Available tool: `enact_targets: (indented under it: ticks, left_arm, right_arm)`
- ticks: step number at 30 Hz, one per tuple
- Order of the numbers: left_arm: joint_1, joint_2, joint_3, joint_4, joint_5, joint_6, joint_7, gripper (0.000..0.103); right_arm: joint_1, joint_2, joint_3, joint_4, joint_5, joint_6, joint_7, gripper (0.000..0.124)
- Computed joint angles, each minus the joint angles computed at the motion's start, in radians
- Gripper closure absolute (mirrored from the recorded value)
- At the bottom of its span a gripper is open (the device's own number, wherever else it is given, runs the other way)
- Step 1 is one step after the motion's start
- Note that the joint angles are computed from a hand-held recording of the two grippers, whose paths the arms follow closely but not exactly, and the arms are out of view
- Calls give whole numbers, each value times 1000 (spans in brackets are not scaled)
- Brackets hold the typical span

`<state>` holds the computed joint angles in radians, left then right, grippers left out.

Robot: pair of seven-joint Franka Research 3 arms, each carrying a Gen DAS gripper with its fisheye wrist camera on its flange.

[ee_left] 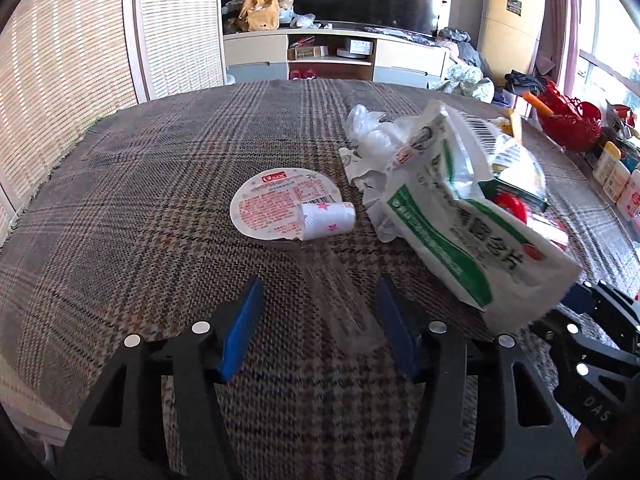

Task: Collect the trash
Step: 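Grasp the small white cup with the left gripper while the right grasps the blue wrapper, then carry the cup and blue wrapper down to the bin and open both grippers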

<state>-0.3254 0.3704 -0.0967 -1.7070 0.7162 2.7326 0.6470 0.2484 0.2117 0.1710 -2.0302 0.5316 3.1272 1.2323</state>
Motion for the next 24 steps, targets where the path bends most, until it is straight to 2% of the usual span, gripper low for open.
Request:
enact_targets:
  ticks: [3, 6, 7, 9, 10, 11, 18, 24]
  left_arm:
    - [6, 13, -3, 17, -12, -1, 17, 47]
    - [-2, 25, 10, 33, 1, -6, 19, 52]
    - [-3, 31, 13, 42, 5, -10, 21, 58]
    - [-12, 27, 26, 40, 26, -15, -3, 72]
    - [-14, 23, 30, 36, 35, -19, -14, 82]
    - [-12, 19, 29, 33, 38, -22, -16, 86]
    - [-5, -35, 19, -43, 80, -6, -40, 86]
    - [-2, -117, 6, -152, 142, 8, -119, 87]
  right_arm:
    - [-6, 19, 5, 26, 9, -8, -5, 80]
    - [32, 30, -34, 37, -42, -6, 34, 80]
    - [35, 30, -34, 33, -51, -1, 37, 81]
    - [41, 33, -40, 34, -70, 3, 48, 90]
    - [38, 32, -36, 33, -71, 7, 52, 91]
    - [32, 29, -30, 28, -69, 12, 51, 92]
    - [14, -15, -16, -37, -69, 37, 46, 97]
    - [46, -83, -55, -134, -101, 70, 83, 98]
